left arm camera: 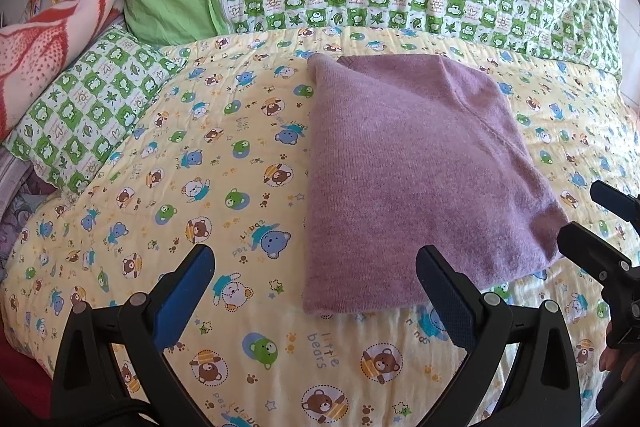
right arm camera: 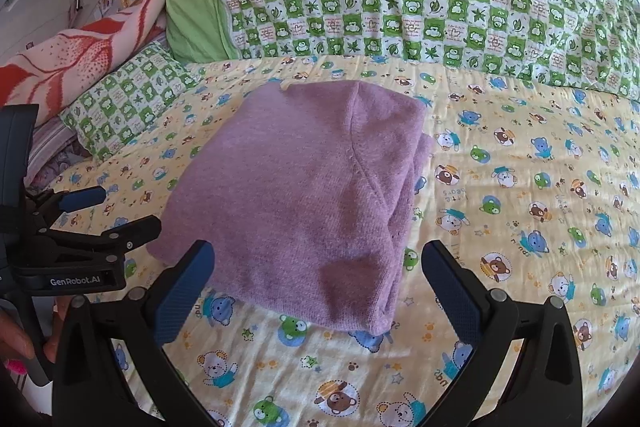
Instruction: Fold small clothes
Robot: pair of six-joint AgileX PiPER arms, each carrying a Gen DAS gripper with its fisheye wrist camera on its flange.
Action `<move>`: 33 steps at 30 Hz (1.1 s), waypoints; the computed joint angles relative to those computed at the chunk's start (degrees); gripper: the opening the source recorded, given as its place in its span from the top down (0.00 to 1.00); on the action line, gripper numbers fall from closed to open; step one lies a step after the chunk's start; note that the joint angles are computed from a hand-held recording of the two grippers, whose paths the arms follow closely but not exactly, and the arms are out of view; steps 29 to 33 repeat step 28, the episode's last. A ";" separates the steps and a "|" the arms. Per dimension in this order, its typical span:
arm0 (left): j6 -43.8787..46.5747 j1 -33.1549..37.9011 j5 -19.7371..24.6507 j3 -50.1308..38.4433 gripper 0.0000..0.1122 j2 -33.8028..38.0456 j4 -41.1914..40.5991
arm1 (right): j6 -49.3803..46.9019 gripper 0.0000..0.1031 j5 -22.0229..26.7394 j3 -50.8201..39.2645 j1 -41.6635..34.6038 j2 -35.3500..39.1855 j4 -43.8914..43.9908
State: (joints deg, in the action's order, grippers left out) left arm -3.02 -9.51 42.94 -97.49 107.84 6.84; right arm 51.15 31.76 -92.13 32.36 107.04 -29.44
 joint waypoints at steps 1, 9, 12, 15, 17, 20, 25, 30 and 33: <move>0.19 -0.01 0.16 -0.36 0.10 0.23 -0.07 | -0.55 0.00 0.06 -0.20 -0.11 0.07 0.54; 1.28 0.51 1.56 -2.92 0.10 1.82 -1.22 | -0.88 0.00 0.07 -0.31 -0.15 0.13 0.99; 1.69 0.70 2.58 -4.16 0.10 2.46 -1.87 | -1.42 0.00 0.23 -0.71 -0.36 0.40 1.39; 1.73 0.61 2.96 -5.11 0.10 2.87 -1.63 | -3.29 0.00 0.59 -1.67 -0.98 0.95 3.39; 2.01 0.75 3.69 -6.27 0.10 3.44 -1.97 | -3.51 0.00 0.53 -1.96 -1.21 1.05 3.72; 2.24 0.79 4.12 -7.30 0.10 3.93 -1.98 | -4.24 0.00 0.85 -2.70 -1.62 1.31 4.44; 2.37 1.00 5.23 -8.84 0.10 4.76 -2.04 | -5.88 0.00 1.42 -3.85 -2.53 1.82 6.16; 2.18 1.09 6.38 -10.40 0.10 5.58 -1.86 | -6.57 0.00 1.47 -4.28 -3.15 1.98 7.48; 2.18 1.09 6.38 -10.40 0.10 5.58 -1.86 | -6.57 0.00 1.47 -4.28 -3.15 1.98 7.48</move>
